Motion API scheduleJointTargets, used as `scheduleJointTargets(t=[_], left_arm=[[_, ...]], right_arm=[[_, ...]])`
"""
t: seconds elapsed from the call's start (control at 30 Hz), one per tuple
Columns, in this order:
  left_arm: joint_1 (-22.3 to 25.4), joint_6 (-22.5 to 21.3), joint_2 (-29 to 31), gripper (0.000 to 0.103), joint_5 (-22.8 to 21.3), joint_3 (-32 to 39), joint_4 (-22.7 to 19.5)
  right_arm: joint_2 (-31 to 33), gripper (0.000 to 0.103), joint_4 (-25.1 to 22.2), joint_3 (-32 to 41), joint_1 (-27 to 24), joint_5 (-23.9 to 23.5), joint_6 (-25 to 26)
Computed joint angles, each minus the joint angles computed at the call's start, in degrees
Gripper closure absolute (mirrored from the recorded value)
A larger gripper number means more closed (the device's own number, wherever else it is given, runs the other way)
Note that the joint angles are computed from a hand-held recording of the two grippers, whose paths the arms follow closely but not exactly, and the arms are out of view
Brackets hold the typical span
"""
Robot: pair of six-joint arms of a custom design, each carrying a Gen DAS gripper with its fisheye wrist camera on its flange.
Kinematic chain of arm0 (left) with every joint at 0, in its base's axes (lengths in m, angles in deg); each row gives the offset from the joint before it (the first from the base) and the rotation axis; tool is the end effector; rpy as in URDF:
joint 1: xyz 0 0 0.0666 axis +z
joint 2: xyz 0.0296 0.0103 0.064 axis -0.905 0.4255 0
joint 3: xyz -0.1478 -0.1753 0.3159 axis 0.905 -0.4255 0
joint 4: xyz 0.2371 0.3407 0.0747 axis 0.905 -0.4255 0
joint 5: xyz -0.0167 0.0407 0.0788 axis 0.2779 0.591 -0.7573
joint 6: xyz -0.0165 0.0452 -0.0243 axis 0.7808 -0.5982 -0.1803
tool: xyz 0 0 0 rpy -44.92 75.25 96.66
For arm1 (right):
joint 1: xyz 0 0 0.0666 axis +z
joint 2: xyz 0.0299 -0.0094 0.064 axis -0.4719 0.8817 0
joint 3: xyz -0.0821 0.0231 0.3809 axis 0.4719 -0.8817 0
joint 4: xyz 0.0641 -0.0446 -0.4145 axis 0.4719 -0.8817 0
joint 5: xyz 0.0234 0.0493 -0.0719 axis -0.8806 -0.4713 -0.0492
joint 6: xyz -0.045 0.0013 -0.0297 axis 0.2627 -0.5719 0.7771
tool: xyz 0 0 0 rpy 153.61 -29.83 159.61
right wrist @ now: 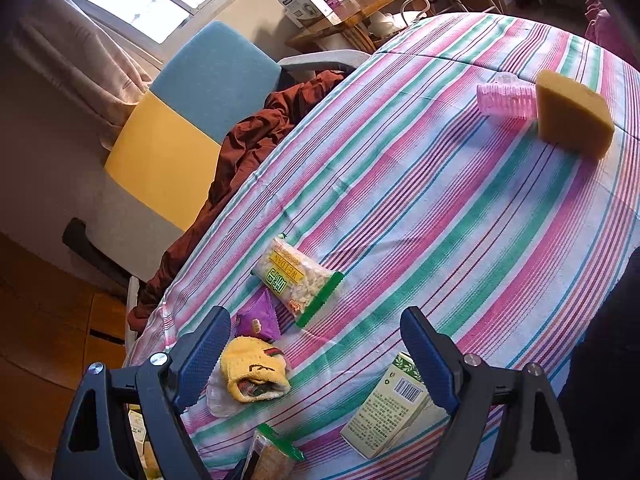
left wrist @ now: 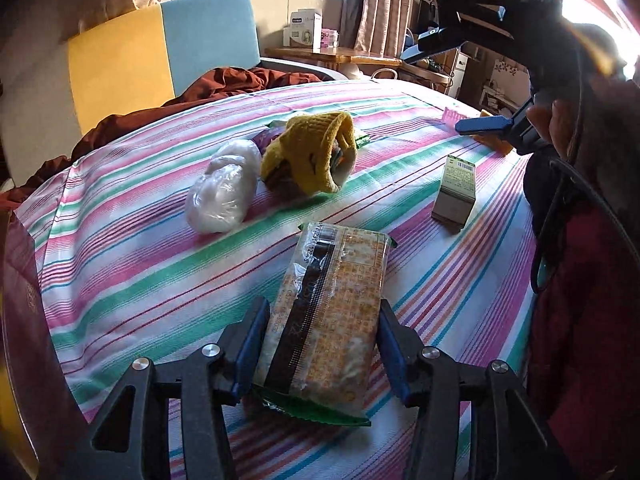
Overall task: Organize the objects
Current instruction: 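Lift the biscuit pack with the left gripper while the right grasps the drink carton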
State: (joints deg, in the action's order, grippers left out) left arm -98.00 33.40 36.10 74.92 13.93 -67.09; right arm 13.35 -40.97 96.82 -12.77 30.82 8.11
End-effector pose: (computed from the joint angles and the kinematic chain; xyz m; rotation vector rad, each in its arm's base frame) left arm 0.4251 -0.2792 0.3490 0.6168 2.3628 -0.3164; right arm 0.5228 0.1486 0.4266 0.6315 2.3725 0.6899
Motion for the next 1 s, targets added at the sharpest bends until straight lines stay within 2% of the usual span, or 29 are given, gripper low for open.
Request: scheduleJointTargets(t=[0.1, 0.2, 0.4, 0.57, 0.67, 0.8, 0.9, 1.0], left_arm=[[0.13, 0.36, 0.05, 0.048, 0.59, -0.07, 0.17], [0.51, 0.06, 1.67, 0.047, 1.48, 2.66, -3.02], [0.27, -1.98, 6.31, 0.035, 0.17, 8.48, -6.82], [0.52, -1.34, 4.70, 0.034, 0.75, 5.10, -1.62], [0.40, -0.94, 4.66, 0.034, 0.36, 5.04, -1.34], [0.43, -0.35, 4.03, 0.042, -0.41, 4.18, -0.49], [0.97, 0.35, 3.54, 0.049, 0.13, 3.30, 0.70], [1.31, 0.76, 3.35, 0.051, 0.94, 2.88, 1.38]], right_arm=[[0.28, 0.015, -0.79, 0.42, 0.03, 0.09, 0.29], [0.43, 0.015, -1.37, 0.70, 0.17, 0.38, 0.62], [0.80, 0.015, -2.39, 1.17, 0.16, 0.44, 0.53], [1.35, 0.015, -3.76, 1.88, 0.26, 0.59, 0.79], [1.64, 0.015, -4.35, 2.20, 0.29, 0.65, 0.83], [2.47, 0.015, -5.67, 3.04, 0.27, -0.04, 1.15], [4.54, 0.015, -9.38, 5.38, 0.35, -2.26, 3.17], [7.29, 0.015, -15.30, 9.50, 0.96, -3.27, 9.46]])
